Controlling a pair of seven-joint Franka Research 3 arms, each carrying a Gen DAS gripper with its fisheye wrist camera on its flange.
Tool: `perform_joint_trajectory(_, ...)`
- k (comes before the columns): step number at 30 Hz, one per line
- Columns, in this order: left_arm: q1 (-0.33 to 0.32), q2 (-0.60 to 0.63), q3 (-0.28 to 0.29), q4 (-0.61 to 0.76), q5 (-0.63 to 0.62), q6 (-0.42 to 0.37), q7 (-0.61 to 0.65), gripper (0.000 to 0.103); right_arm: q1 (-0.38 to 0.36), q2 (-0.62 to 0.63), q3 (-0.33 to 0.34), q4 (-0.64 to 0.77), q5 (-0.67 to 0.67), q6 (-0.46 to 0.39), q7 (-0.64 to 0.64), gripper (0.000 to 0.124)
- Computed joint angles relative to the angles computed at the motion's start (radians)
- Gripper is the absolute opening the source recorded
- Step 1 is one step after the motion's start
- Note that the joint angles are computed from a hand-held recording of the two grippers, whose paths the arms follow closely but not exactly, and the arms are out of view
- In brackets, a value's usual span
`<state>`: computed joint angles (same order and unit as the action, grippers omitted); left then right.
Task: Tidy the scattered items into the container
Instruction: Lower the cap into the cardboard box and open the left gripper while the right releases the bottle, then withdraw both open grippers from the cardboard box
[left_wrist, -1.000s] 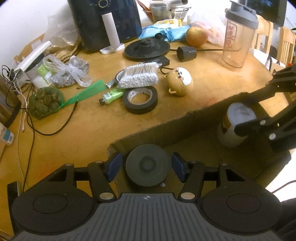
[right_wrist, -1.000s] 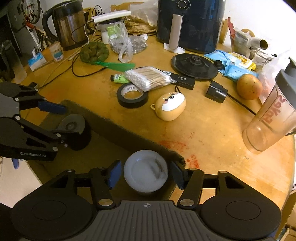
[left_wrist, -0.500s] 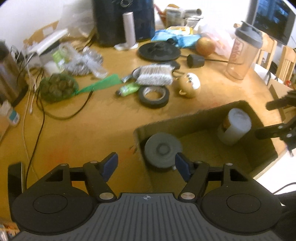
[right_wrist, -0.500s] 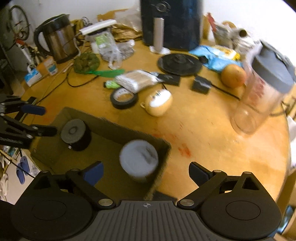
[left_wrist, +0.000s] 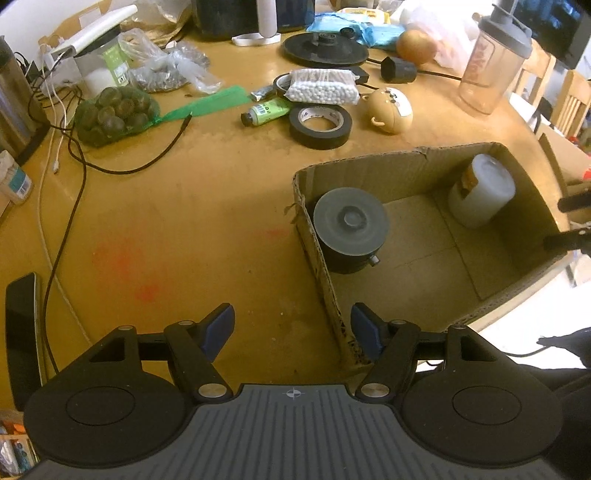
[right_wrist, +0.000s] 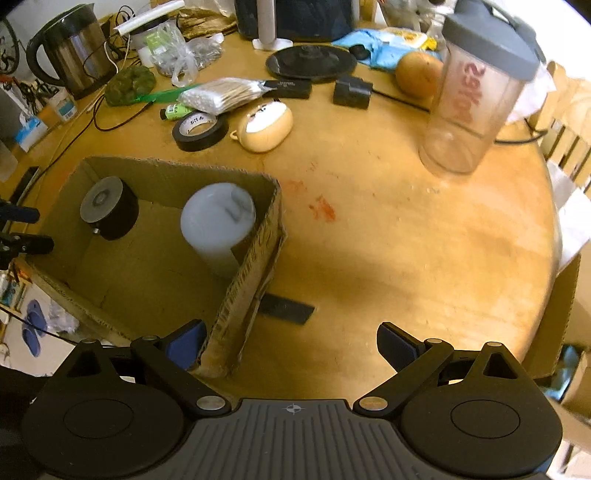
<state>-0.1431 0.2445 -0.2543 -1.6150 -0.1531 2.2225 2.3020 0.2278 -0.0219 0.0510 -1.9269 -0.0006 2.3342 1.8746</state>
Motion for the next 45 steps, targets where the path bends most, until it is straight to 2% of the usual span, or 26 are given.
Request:
perform_joint_trajectory(8, 0.007, -0.016, 0.005, -0.018, 0.001, -0.009, 0.024, 0.076, 0.003, -0.021, 0.005, -0.019, 0.024, -0.013, 0.008, 0.099)
perform_joint_trajectory(15, 0.015, -0.021, 0.013, -0.016, -0.008, -0.039, 0.004, 0.078, 0.007, -0.043, 0.011, -0.042, 0.053, -0.020, 0.008, 0.099)
perform_joint_trajectory(22, 0.010, -0.033, 0.010, -0.032, -0.011, -0.018, -0.021, 0.076, 0.004, -0.058, 0.013, -0.059, 0.052, 0.039, 0.031, 0.099)
perform_joint_trajectory(30, 0.025, -0.020, -0.009, 0.023, -0.156, -0.023, 0.015, 0.077, -0.009, -0.036, 0.010, -0.009, -0.004, 0.083, 0.078, 0.103)
perform_joint_trajectory(33, 0.025, -0.019, -0.019, 0.033, -0.213, 0.017, 0.019, 0.079, -0.011, -0.026, 0.006, 0.012, -0.013, 0.097, 0.083, 0.103)
perform_joint_trajectory(35, 0.020, -0.021, -0.026, 0.032, -0.246, 0.064, 0.022, 0.087, -0.013, -0.012, 0.002, 0.034, -0.014, 0.102, 0.078, 0.103)
perform_joint_trajectory(39, 0.003, -0.018, -0.033, 0.041, -0.260, 0.126, 0.009, 0.093, -0.015, 0.025, -0.007, 0.083, -0.017, 0.104, 0.053, 0.103)
perform_joint_trajectory(42, -0.006, -0.009, -0.037, 0.052, -0.259, 0.159, -0.021, 0.103, -0.017, 0.052, -0.015, 0.115, -0.013, 0.106, 0.036, 0.103)
perform_joint_trajectory(45, -0.005, -0.008, -0.042, 0.047, -0.273, 0.184, -0.035, 0.103, -0.018, 0.078, -0.023, 0.146, -0.005, 0.104, 0.026, 0.103)
